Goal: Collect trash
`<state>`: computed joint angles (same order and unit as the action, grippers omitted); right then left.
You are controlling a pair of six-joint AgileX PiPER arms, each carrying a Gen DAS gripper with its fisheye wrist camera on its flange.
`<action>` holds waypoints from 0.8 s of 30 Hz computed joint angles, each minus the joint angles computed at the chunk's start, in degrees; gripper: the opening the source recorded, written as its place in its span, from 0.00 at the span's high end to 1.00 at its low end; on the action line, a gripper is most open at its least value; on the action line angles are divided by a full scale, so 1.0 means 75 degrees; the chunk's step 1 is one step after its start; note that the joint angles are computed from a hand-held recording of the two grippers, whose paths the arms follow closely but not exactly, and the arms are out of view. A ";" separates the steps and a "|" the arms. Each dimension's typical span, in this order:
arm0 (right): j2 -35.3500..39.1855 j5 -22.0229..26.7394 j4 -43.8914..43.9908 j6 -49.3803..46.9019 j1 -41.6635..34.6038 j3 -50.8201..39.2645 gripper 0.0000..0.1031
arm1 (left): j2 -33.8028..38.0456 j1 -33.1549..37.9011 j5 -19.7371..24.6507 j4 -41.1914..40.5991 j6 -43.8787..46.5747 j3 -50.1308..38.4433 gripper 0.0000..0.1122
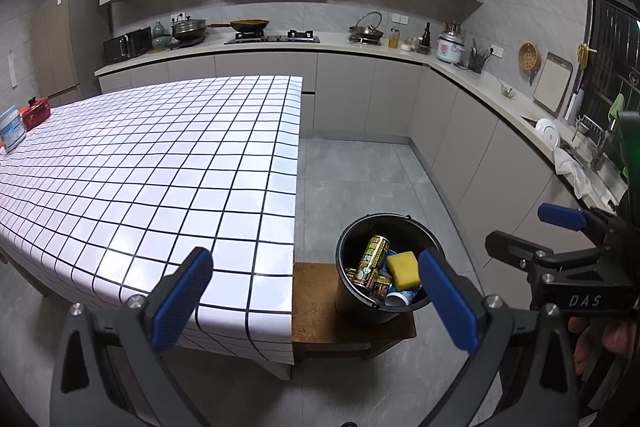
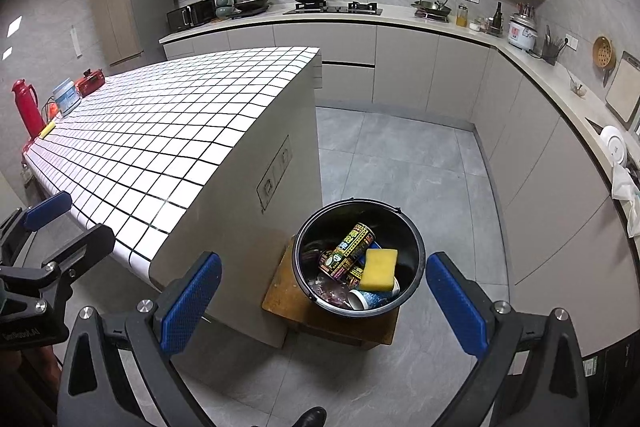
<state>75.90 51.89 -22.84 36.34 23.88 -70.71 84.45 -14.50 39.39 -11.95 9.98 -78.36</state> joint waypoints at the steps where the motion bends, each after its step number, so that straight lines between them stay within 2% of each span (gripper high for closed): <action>1: 0.0012 0.0000 0.0007 -0.0013 -0.0014 -0.0016 0.00 | 0.0000 0.0006 0.0008 -0.0021 0.0014 -0.0011 0.09; 24: 0.0091 -0.0052 0.0078 -0.0166 -0.0056 -0.0125 0.00 | 0.0063 0.0066 0.0016 -0.0100 0.0124 -0.0100 0.09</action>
<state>76.58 51.50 -22.25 35.09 23.46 -71.65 84.92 -14.01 39.51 -12.70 10.90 -79.11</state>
